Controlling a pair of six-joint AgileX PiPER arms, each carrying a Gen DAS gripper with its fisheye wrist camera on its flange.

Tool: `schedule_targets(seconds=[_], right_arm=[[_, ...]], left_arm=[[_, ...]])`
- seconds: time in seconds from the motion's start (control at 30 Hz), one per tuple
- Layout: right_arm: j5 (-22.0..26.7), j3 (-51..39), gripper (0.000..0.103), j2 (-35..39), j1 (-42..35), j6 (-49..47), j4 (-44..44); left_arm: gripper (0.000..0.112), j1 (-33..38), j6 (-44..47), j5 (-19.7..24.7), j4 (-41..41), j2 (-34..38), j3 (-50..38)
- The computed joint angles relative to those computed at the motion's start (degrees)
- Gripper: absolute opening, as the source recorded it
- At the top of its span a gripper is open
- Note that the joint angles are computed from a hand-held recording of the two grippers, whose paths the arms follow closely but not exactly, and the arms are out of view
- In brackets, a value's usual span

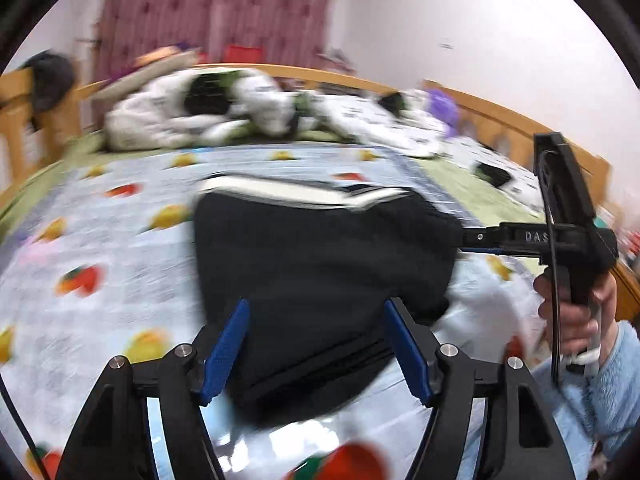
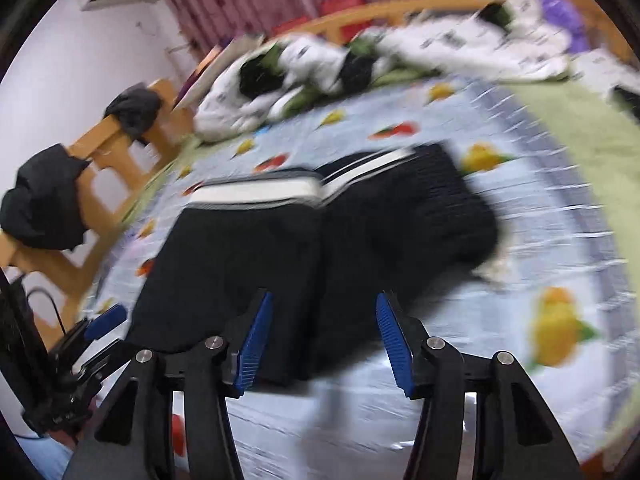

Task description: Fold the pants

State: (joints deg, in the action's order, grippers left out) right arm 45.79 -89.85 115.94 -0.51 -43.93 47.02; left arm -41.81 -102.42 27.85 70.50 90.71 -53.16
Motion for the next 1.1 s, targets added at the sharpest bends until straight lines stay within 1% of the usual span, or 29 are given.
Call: schedule_targets(seconds=[0.03, 0.1, 0.17, 0.2, 0.23, 0.27, 0.3, 0.33, 0.37, 0.4, 0.43, 0.47, 0.5, 0.53, 0.6, 0.63, 0.7, 0.73, 0.8, 0.83, 0.9, 0.97, 1.0, 1.03, 1.07, 1.1], right_arm=[[1.2, -2.6, 0.053, 1.8, 1.2, 2.2, -1.6], [3.5, -9.4, 0.053, 6.9, 4.1, 8.0, -6.1], [7.7, -18.0, 0.052, 13.0, 6.4, 14.9, -11.9], [11.1, -23.5, 0.051, 16.8, 7.4, 18.6, -14.8], [13.5, -27.2, 0.045, 19.5, 8.1, 20.3, -15.9], [14.3, -28.7, 0.036, 20.5, 8.6, 21.0, -16.3], [14.0, -29.0, 0.031, 20.5, 9.0, 20.3, -16.3], [14.8, -29.9, 0.023, 20.6, 9.1, 19.0, -15.8], [15.3, -30.2, 0.019, 20.5, 9.0, 17.7, -14.9], [16.0, -31.0, 0.018, 20.5, 8.7, 16.1, -13.4], [16.8, -32.2, 0.015, 20.8, 8.5, 15.4, -12.2], [17.0, -32.7, 0.014, 20.8, 8.3, 15.0, -11.5], [16.3, -32.4, 0.013, 20.4, 8.1, 14.4, -10.7], [15.9, -32.3, 0.012, 20.0, 8.0, 13.5, -10.4], [12.7, -30.0, 0.011, 17.3, 7.0, 10.1, -8.3], [11.4, -29.2, 0.011, 16.0, 6.3, 8.6, -7.5], [8.8, -28.1, 0.011, 13.4, 4.0, 6.3, -5.6], [8.1, -27.8, 0.01, 12.4, 2.8, 5.4, -4.9], [5.2, -25.6, 0.01, 10.1, -0.1, 2.4, -4.1], [3.7, -24.3, 0.01, 9.4, -1.3, 1.5, -4.6], [1.2, -23.7, 0.01, 10.3, -2.8, 4.2, -10.6], [0.8, -25.2, 0.012, 14.1, -3.5, 8.8, -17.8], [0.1, -24.3, 0.013, 15.4, -3.6, 8.7, -18.8], [-2.6, -21.2, 0.015, 15.1, -3.6, 6.9, -18.4], [-5.3, -18.0, 0.018, 13.6, -3.6, 5.0, -17.7], [-6.7, -16.2, 0.019, 12.2, -3.3, 5.0, -18.8]], left_arm=[[0.074, 0.5, -1.8, -0.3, 0.0, -1.8, 2.6], [0.074, 2.6, -4.7, -3.3, -0.9, -4.2, 7.6], [0.074, 4.4, -3.7, -5.7, -4.3, -3.7, 9.3], [0.074, 5.3, -2.2, -7.3, -6.2, -2.8, 9.3], [0.074, 6.1, -1.4, -9.1, -6.9, -1.8, 9.4], [0.074, 6.3, -2.2, -9.4, -6.4, -0.6, 8.9], [0.074, 6.7, -3.8, -10.6, -4.8, 0.5, 8.6], [0.074, 7.4, -3.1, -12.1, -5.3, 1.7, 7.7], [0.074, 8.0, -0.2, -13.1, -8.2, 3.3, 6.3], [0.074, 8.0, 4.1, -11.8, -12.6, 5.8, 3.8], [0.074, 7.1, 6.2, -8.2, -14.7, 8.3, 1.0], [0.074, 5.5, 6.4, -2.6, -14.5, 10.7, -2.0], [0.075, 4.4, 6.5, 1.5, -13.8, 13.0, -4.9], [0.075, 3.8, 7.8, 3.2, -15.0, 14.2, -6.7], [0.074, 2.9, 12.7, 6.3, -18.1, 15.7, -9.9], [0.072, 2.2, 13.8, 7.5, -17.8, 15.6, -10.5], [0.072, 1.4, 14.1, 7.3, -15.5, 14.3, -9.8], [0.072, 1.1, 13.5, 6.1, -14.3, 13.5, -8.7], [0.072, 0.3, 12.4, 6.2, -12.7, 12.7, -8.5], [0.074, 0.5, 13.0, 5.0, -12.8, 12.5, -8.4], [0.076, 1.0, 15.3, 2.9, -14.0, 13.3, -9.2], [0.076, 1.2, 16.2, 2.2, -14.7, 14.4, -10.1], [0.076, 1.7, 16.6, 1.0, -15.5, 13.9, -9.5], [0.074, 2.8, 18.7, -0.6, -17.5, 13.5, -9.2], [0.074, 3.4, 20.8, -1.7, -19.9, 12.5, -8.4], [0.074, 4.0, 23.1, -2.2, -22.2, 11.8, -8.0]])
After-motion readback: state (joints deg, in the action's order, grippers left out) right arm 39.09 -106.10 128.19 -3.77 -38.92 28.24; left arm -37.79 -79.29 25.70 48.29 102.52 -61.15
